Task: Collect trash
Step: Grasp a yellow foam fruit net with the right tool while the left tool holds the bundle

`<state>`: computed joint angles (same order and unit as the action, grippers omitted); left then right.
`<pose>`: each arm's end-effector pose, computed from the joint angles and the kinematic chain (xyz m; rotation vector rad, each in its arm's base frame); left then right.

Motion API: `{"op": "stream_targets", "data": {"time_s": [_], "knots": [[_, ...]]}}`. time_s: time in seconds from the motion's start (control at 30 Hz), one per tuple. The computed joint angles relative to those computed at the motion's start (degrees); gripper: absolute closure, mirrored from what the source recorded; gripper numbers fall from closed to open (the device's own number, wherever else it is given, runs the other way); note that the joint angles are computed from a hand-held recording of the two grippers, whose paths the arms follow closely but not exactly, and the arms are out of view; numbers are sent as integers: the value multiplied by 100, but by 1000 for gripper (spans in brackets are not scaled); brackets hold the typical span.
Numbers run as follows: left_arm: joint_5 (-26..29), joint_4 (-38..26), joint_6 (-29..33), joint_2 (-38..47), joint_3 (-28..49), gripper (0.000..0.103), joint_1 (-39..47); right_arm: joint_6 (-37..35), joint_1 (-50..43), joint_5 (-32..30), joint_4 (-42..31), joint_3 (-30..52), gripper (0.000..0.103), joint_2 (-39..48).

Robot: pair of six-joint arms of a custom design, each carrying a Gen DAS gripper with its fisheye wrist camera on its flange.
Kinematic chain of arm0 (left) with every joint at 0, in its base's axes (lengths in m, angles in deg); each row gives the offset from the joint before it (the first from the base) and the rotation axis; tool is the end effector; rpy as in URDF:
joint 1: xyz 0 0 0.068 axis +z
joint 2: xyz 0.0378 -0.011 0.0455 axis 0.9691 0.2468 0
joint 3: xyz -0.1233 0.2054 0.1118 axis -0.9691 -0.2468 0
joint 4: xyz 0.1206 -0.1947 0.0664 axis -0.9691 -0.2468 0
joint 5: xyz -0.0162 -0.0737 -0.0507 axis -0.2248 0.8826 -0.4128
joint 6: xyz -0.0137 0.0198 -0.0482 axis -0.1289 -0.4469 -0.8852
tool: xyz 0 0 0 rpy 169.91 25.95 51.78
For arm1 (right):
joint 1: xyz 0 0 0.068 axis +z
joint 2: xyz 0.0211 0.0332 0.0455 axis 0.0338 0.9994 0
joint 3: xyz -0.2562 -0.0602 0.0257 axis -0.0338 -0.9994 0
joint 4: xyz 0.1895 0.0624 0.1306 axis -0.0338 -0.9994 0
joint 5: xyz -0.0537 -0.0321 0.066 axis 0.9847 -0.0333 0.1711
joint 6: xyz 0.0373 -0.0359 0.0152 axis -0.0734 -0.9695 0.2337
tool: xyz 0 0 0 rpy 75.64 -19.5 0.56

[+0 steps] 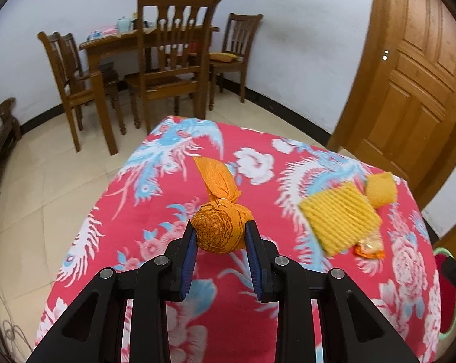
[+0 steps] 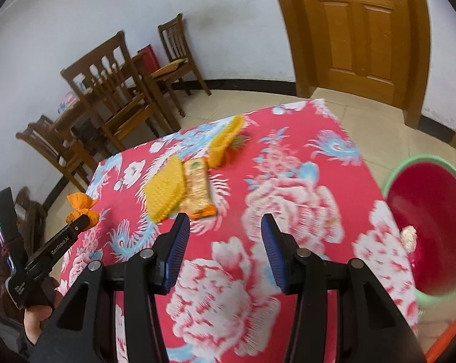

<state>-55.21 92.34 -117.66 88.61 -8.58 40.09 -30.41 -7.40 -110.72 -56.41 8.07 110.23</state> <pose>0.1751 -0.0963 0.0258 -0.8525 2.2040 0.2145 0.2735 -0.0247 0.0440 -0.4428 2.3834 0.5495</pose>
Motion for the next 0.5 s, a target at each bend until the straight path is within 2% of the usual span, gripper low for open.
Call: {"op": "stream_targets", "data": {"time_s": [0.27, 0.5], "knots": [[-53, 472, 13, 516, -18, 72, 262, 833, 1103, 610, 529, 380, 52, 678], [87, 1023, 42, 720, -221, 72, 379, 1232, 1723, 948, 858, 724, 52, 1108]]}}
